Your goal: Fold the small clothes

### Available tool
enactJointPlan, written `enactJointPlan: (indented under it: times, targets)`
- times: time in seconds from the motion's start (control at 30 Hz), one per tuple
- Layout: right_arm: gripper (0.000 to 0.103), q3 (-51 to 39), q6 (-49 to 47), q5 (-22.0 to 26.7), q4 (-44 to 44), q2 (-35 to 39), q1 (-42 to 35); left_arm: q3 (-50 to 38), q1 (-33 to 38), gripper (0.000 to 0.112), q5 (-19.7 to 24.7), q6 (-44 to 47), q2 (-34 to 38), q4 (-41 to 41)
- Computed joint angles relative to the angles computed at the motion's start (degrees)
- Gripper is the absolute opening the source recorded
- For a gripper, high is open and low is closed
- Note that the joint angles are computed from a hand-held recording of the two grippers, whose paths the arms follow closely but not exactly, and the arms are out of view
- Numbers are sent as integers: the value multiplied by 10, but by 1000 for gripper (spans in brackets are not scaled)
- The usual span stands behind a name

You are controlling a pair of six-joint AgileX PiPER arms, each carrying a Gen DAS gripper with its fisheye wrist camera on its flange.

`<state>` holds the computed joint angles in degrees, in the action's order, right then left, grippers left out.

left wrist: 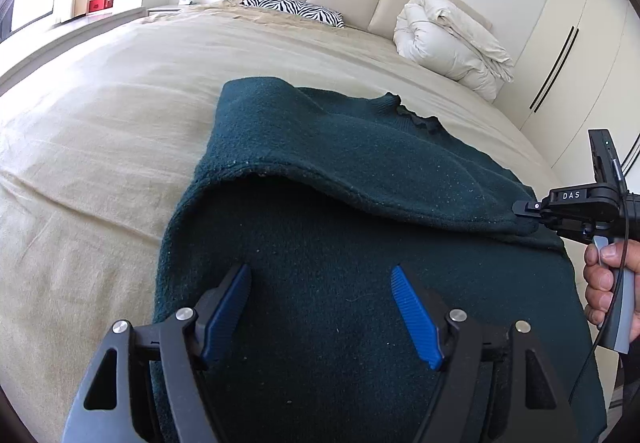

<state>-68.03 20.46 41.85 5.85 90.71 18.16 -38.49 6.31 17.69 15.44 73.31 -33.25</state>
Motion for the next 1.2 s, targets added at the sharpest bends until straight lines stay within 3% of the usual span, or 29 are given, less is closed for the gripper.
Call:
enactJointPlan:
  times: [0.23, 0.33, 0.43, 0.57, 0.63, 0.73, 0.83, 1.0, 1.13, 1.2]
  targets:
    - [7, 0, 23, 7, -22, -12, -1, 7, 21, 71, 4, 65, -3, -66]
    - [7, 4, 15, 6, -16, -8, -3, 17, 46, 71, 15, 159, -10, -160]
    - [7, 12, 2, 1, -11, -1, -4, 17, 118, 69, 76, 258, -29, -269]
    - [7, 23, -21, -13, 17, -3, -20, -26, 227, 69, 151, 272, -26, -297]
    - [7, 18, -17, -16, 11, 3, -16, -79, 260, 69, 187, 266, 18, -293]
    - [7, 20, -13, -20, 5, 2, -12, -162, 280, 52, 225, 279, 90, -296]
    - [7, 31, -42, -28, 42, -2, -28, -267, 290, 43, 292, 260, 184, -297]
    - [7, 40, -124, -26, 128, 1, -65, -439, 272, 42, 395, 207, 341, -281]
    - [7, 47, -153, -30, 158, 1, -76, -552, 255, 40, 436, 142, 451, -236]
    - [7, 54, -172, -35, 180, 1, -84, -583, 260, 20, 458, 139, 492, -248]
